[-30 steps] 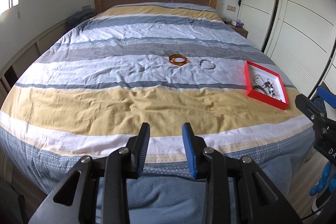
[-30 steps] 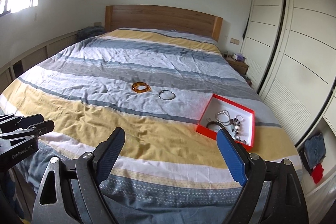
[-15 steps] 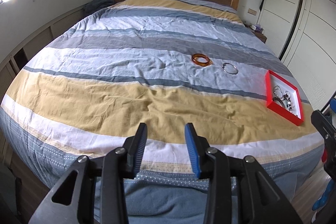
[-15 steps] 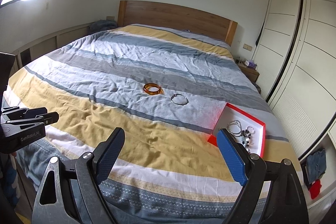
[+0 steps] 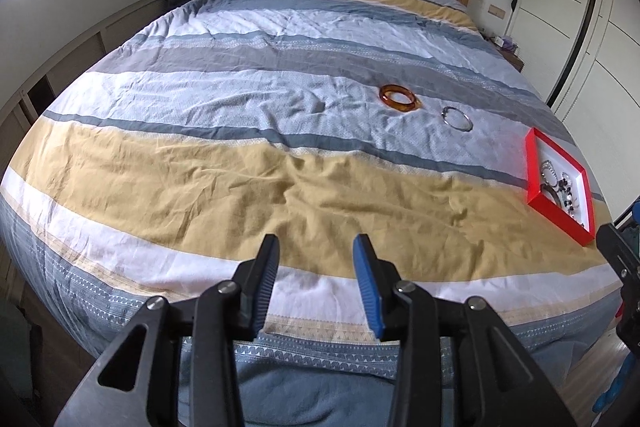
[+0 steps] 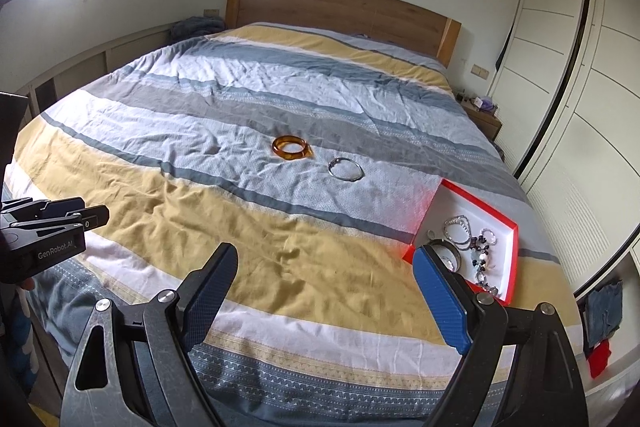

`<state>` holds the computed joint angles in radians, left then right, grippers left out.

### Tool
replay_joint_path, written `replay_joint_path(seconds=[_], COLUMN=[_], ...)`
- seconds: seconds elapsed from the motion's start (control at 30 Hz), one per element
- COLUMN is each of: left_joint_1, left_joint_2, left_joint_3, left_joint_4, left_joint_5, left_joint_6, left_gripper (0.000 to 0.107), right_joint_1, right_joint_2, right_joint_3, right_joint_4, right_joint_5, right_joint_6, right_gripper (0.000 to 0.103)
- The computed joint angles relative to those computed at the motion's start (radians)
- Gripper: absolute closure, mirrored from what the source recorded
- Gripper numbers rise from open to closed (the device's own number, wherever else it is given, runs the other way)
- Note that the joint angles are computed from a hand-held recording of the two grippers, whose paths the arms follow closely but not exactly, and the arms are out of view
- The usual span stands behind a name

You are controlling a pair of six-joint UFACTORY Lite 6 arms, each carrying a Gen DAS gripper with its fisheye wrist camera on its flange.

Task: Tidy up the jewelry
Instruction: 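Pull both open tools back from the box and reach toward the amber bangle, then grasp the amber bangle with the left tool while the right tool grasps the silver hoop bangle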

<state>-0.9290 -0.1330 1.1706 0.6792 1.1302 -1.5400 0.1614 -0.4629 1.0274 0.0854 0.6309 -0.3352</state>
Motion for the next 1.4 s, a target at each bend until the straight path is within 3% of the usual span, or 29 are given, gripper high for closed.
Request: replay_joint_path(seconds=[0.63,0.97,1.2,1.4], left_joint_1=[0.197,0.330,0.441,0.515], left_joint_2=[0.185,0.335,0.502,0.717], left_joint_3=[0.076,0.201,0.418,0.715], left_joint_4=[-0.051,-0.066,-0.058,-0.098], left_joint_5=[-0.187,-0.275,-0.309,-0.312], left_joint_6=[0.100,0.203,0.310,0.445], left_gripper=[0.068,0.068,0.068,0.068], right_joint_1=[0.020,-0.003,-0.062,-0.098], right_joint_2=[0.333,0.547,0.762,1.007], right_joint_3=[0.115,0.260,0.479,0.787], right_joint_4=[-0.012,0.113,0.246,0.262], right_joint_5=[-0.103,-0.118,-0.102,-0.048], right_joint_6=[-0.023,-0.127,-0.225,-0.180], right_gripper=[0.015,0.015,0.015,0.015])
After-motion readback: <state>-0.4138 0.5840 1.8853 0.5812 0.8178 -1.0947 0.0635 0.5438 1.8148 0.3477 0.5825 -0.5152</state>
